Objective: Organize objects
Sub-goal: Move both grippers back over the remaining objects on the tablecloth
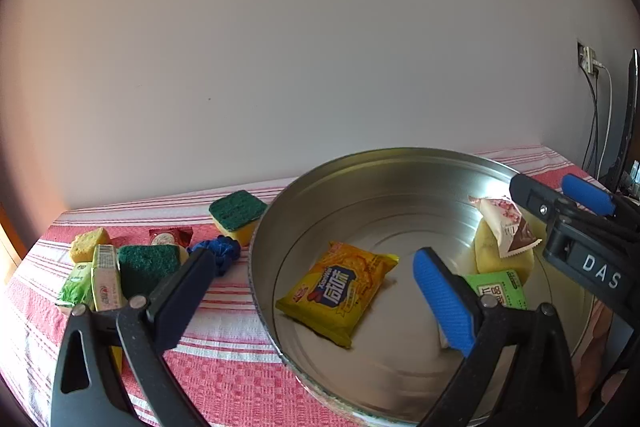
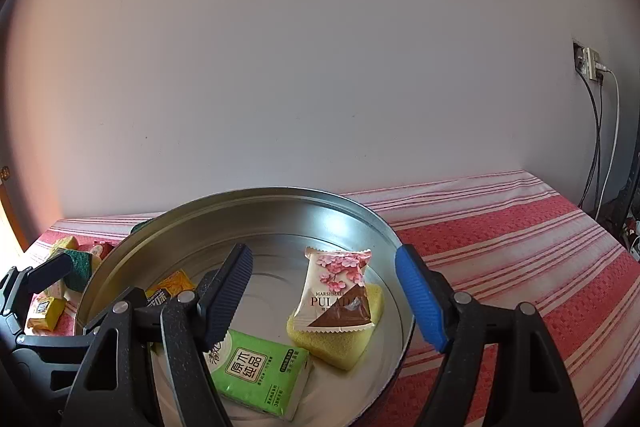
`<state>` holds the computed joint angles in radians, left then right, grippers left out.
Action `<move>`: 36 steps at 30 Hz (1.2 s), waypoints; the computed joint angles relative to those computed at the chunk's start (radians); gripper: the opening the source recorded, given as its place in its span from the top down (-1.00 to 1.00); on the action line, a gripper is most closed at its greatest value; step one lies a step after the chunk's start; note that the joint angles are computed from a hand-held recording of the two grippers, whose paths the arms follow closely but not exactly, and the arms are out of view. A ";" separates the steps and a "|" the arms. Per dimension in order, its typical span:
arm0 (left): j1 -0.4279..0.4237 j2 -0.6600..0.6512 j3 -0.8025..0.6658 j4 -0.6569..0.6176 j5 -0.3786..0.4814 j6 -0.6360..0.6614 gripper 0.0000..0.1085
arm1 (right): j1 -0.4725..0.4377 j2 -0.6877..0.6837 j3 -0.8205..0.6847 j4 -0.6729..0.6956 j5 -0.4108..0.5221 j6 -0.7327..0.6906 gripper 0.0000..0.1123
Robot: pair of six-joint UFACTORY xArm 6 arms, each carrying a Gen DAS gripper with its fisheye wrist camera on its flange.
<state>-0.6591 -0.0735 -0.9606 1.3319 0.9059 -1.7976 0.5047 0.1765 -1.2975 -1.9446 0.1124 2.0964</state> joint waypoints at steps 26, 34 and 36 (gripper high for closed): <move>-0.026 -0.072 0.074 0.043 0.076 -0.093 -0.87 | 0.050 -0.105 0.124 -0.163 0.247 0.275 -0.36; -0.024 -0.091 0.093 0.042 0.072 -0.099 -0.88 | 0.077 -0.126 0.151 -0.131 0.301 0.223 -0.44; -0.020 -0.100 0.102 0.036 0.070 -0.102 -0.88 | 0.081 -0.130 0.157 -0.133 0.307 0.220 -0.44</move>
<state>-0.6793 -0.1738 -0.8588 1.3679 0.9762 -1.8997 0.5861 0.0461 -1.1408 -2.0774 0.4195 2.3167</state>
